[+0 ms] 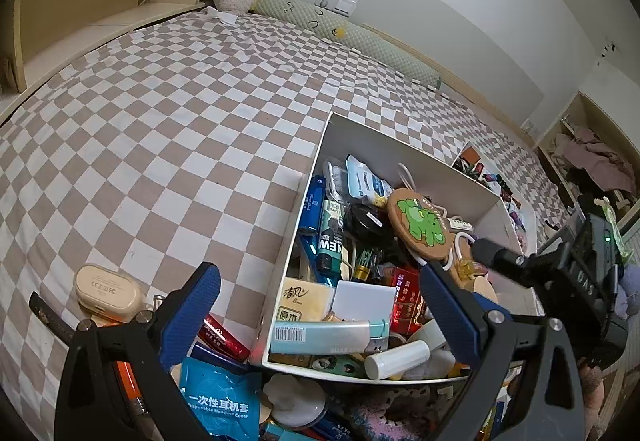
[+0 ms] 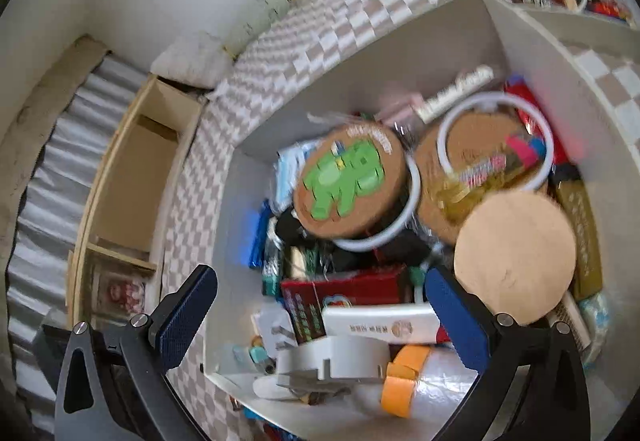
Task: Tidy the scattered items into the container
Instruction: 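Lower the lighter into the box with the left gripper while the right gripper releases the tube, then move both grippers back away from the white box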
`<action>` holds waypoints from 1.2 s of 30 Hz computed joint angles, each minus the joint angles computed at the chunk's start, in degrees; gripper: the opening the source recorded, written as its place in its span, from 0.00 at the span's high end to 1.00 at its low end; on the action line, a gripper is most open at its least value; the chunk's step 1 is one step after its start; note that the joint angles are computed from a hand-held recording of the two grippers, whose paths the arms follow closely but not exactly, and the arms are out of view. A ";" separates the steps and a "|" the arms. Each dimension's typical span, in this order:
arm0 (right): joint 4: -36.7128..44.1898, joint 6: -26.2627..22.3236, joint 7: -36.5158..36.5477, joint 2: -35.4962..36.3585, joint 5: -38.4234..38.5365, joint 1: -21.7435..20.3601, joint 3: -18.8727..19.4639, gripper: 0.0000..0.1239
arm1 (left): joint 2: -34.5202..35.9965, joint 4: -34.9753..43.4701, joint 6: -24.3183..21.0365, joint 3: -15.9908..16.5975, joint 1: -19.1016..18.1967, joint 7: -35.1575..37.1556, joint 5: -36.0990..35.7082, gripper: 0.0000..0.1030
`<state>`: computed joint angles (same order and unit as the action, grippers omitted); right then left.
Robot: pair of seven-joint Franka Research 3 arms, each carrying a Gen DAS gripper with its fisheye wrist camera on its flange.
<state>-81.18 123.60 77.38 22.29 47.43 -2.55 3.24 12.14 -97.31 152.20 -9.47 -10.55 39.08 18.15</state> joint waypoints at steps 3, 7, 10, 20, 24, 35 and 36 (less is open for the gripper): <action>-0.83 -0.59 -1.36 -1.04 -0.32 0.00 0.05 0.17 | 0.25 0.27 -0.38 0.13 -0.28 -0.06 0.80 0.03; -2.54 0.20 -2.47 -2.43 2.18 -0.36 -0.01 0.17 | 0.50 0.52 -0.68 -0.04 -0.30 0.72 0.68 0.03; -3.75 2.43 -3.25 -3.48 2.41 0.02 -0.44 0.17 | 0.30 0.46 -0.79 0.27 -0.70 0.45 2.11 0.03; -14.38 23.47 -8.00 -10.64 -8.22 5.20 -2.56 0.17 | -0.06 0.75 -1.33 0.63 -1.67 -0.88 6.81 0.00; -19.01 31.28 -5.22 -12.75 -18.00 7.46 -3.78 0.17 | -0.21 0.94 -2.02 0.90 -2.42 -1.67 9.71 0.00; -24.63 35.23 -5.39 -15.61 -18.60 6.27 -3.85 0.17 | -0.18 1.77 -4.70 1.11 -3.99 -3.99 16.45 0.00; -24.78 35.38 -5.38 -15.73 -18.56 6.24 -3.88 0.17 | -0.21 1.87 -5.19 1.13 -4.19 -4.28 17.15 0.00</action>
